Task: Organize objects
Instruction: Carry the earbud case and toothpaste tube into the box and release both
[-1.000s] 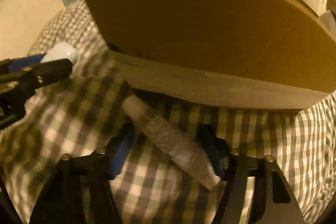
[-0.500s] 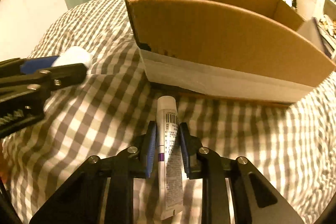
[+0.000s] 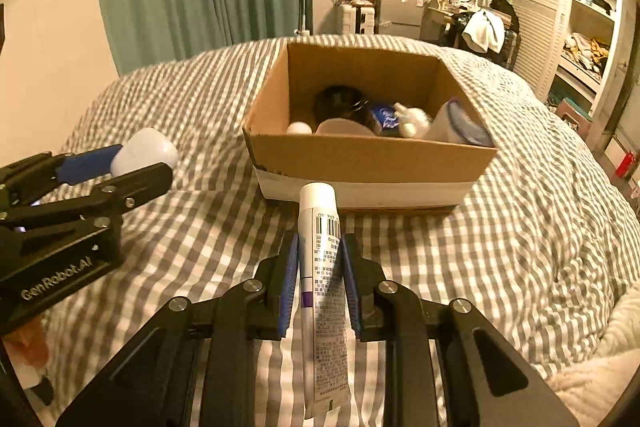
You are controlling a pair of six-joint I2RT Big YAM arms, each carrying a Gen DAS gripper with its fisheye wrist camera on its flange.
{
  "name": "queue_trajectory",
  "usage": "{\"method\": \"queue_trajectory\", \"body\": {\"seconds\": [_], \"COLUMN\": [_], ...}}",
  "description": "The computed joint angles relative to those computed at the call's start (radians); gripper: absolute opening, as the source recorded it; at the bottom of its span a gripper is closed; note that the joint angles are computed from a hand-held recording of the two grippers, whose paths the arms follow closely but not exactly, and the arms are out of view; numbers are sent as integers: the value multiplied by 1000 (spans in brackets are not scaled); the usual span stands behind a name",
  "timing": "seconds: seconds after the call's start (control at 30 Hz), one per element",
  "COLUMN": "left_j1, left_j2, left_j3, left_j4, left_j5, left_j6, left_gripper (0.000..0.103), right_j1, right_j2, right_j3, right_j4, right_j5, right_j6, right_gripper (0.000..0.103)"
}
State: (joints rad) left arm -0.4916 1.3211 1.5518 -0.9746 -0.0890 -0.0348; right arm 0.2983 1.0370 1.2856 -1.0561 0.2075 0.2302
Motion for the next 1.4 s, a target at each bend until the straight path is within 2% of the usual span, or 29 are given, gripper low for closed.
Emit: {"method": "queue_trajectory", "body": {"seconds": [0.23, 0.37, 0.53, 0.73, 0.83, 0.97, 1.1, 1.23, 1.33, 1.4], "left_j1": [-35, -35, -42, -32, -32, -32, -35, -38, -40, -40], "left_j2": [-12, 29, 86, 196, 260, 346, 438, 553, 630, 653], "left_j3": [51, 126, 225, 384, 471, 586, 697, 831, 920, 929], "left_j4": [-7, -48, -65, -99, -117, -141, -159, -219, -269, -267], "left_j5": [-22, -16, -11, 15, 9, 13, 2, -3, 3, 6], "left_j6": [29, 38, 50, 46, 56, 61, 51, 46, 41, 48], "left_gripper": [53, 53, 53, 53, 53, 53, 53, 53, 53, 53], "right_j1": [23, 29, -3, -77, -109, -170, -208, -238, -271, -284], "right_j2": [-36, -37, -26, 34, 71, 140, 212, 277, 330, 365], "right_j3": [43, 94, 151, 260, 312, 386, 449, 478, 484, 495], "right_j4": [-1, -25, -59, -82, -84, -71, -64, -49, -37, -32], "right_j5": [40, 53, 36, -16, -47, -128, -153, -180, -224, -229], "right_j6": [0, 3, 0, -34, -38, -50, -73, -52, 4, 22], "right_gripper": [21, 21, 21, 21, 21, 21, 21, 21, 21, 21]}}
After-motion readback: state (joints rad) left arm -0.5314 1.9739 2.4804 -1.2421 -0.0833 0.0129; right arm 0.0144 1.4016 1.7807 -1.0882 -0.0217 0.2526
